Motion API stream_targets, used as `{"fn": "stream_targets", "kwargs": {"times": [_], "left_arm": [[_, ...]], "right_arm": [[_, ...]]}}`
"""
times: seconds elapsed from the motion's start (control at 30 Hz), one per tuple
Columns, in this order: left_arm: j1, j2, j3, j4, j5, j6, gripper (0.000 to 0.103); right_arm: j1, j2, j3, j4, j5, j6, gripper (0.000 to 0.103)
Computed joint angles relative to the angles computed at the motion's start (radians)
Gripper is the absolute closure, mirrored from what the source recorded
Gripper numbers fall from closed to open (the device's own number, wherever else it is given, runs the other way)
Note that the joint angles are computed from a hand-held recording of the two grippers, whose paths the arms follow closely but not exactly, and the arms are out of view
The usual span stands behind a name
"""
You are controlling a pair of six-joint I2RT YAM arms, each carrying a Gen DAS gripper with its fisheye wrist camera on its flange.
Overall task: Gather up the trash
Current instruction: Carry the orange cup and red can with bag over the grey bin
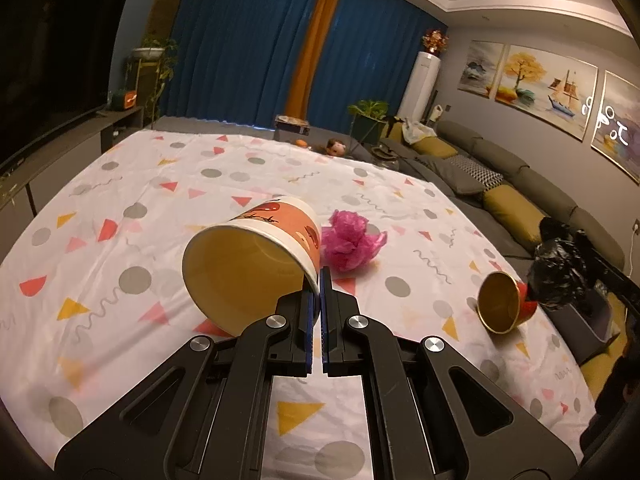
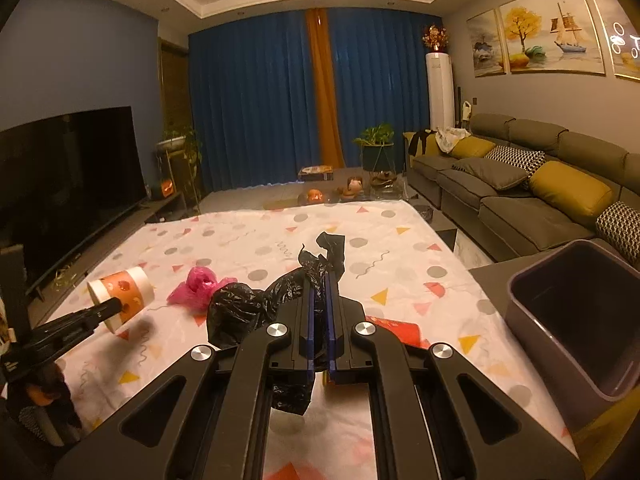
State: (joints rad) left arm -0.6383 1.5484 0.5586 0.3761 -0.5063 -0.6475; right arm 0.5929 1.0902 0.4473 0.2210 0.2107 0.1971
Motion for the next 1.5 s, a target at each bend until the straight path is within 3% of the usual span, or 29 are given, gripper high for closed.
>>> {"fn": "stream_targets", "kwargs": {"times": [0.47,0.8,1.1,1.5], "left_arm": [[-0.249,-0.058,0.089,-0.145,-0.172,-0.012,0.101],[-0.397,0.018,0.238,-0.241,-0.248,-0.028,0.101],[-0.468,0.124,0.385,-0.267,-0.260,-0.003,0.101],[-0.502,0.292,0.625,-0.307,-0.223,0.070,0.101]], "right_arm": [[-0.084,-0.366,-0.106,-0.231,-0.049,-0.038,0.097],[-0.174,-0.588,-0.134,-0.403,-0.109,-0.066,0.097],[-0.392,-0.715,-0.130,-0.513,-0.271,-0.126,0.097],[-0.716,-0.725,-0.137,-0.518,-0.521,-0.211,0.097]]}}
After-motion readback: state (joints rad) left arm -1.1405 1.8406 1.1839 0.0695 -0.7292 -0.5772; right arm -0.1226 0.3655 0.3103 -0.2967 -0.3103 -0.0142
